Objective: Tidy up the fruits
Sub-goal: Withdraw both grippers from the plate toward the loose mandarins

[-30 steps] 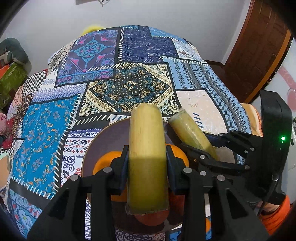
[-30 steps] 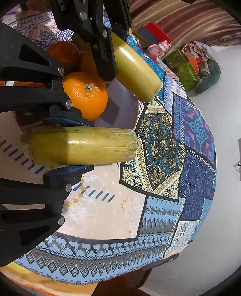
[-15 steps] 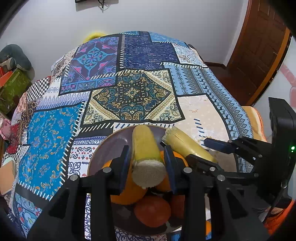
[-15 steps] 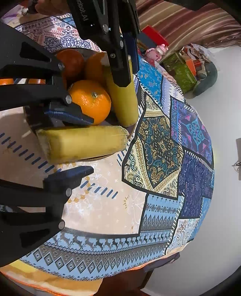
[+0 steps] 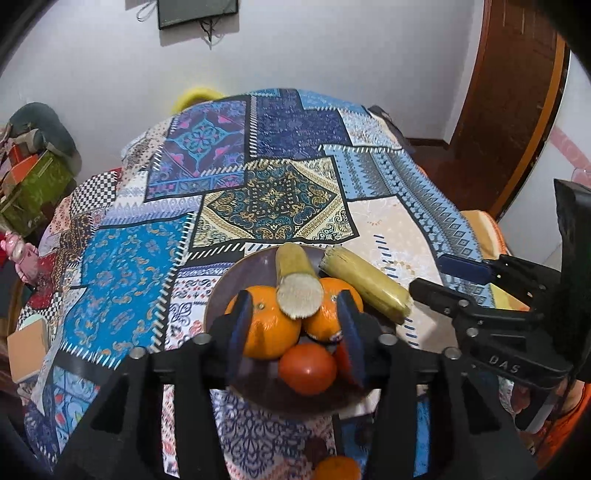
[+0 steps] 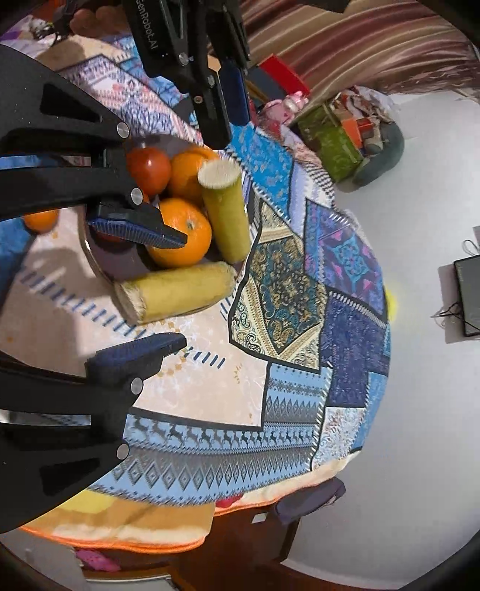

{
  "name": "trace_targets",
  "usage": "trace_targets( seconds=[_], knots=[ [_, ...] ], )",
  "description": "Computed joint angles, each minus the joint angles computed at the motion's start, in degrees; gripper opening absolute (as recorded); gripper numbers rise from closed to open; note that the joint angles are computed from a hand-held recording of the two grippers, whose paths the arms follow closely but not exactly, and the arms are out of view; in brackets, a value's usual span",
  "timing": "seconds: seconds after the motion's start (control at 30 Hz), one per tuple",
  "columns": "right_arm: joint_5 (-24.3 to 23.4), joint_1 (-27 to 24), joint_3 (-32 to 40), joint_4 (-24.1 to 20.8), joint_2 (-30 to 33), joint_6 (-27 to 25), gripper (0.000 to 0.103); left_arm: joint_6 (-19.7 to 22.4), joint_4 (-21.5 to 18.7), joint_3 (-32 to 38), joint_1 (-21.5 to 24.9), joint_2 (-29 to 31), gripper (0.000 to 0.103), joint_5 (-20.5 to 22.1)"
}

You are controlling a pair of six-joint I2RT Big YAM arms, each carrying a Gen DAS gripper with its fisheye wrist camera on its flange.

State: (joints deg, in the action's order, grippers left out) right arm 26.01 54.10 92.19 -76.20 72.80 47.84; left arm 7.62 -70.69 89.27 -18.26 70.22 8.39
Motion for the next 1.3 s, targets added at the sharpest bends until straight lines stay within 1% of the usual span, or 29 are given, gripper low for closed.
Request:
trace_targets(
  seconds=[0.07,0.13,0.23,0.33,0.47,0.7,0.83,0.93,1.03,1.13,1.3],
  knots=[
    [2.0,1.7,1.1,-1.4,0.0,1.1,0.045,0.2,0.1,-0.7,0.6,-1.7,0.056,0.3],
    [3.7,3.5,1.9,-2.5,0.0,2.3,0.048,0.7,-0.1,-1.4,1.3,-3.2,0.060,0.6],
    [5.7,6.0,3.0,-3.9,0.3,3.8,0.050,1.5,-0.8,-2.7,2.5,-5.6,0.062,1.6],
    [7.3,8.2,4.0,-5.8,0.8,5.2,0.051,1.9,-1.8,-4.1,3.6,-7.3,0.063,2.4],
    [7.6,10.3,3.6,-6.5,1.0,7.5,0.051,2.8,-3.4,-6.5,4.8,-9.5,0.063,3.5],
    [6.1,13.3,0.6,-6.4,0.4,13.5,0.051,3.1,-5.8,-11.6,6.2,-12.6,0.063,5.6],
    [4.4,14.9,-2.1,-5.8,-0.1,17.2,0.051,2.1,-6.8,-14.7,5.6,-13.4,0.063,6.3],
    [3.1,15.4,-3.8,-4.9,-0.5,18.7,0.051,1.8,-7.0,-16.6,4.7,-14.3,0.063,6.4],
    [2.4,15.5,-4.7,-4.4,-0.6,19.6,0.051,1.8,-6.7,-18.2,3.7,-15.0,0.063,6.2],
    [1.2,14.8,-5.2,-3.7,-0.6,19.2,0.051,1.3,-6.1,-19.4,2.3,-15.0,0.063,4.5],
    [0.2,13.8,-5.1,-2.7,0.2,17.5,0.051,0.6,-5.8,-20.0,2.4,-14.6,0.062,6.2]
  ],
)
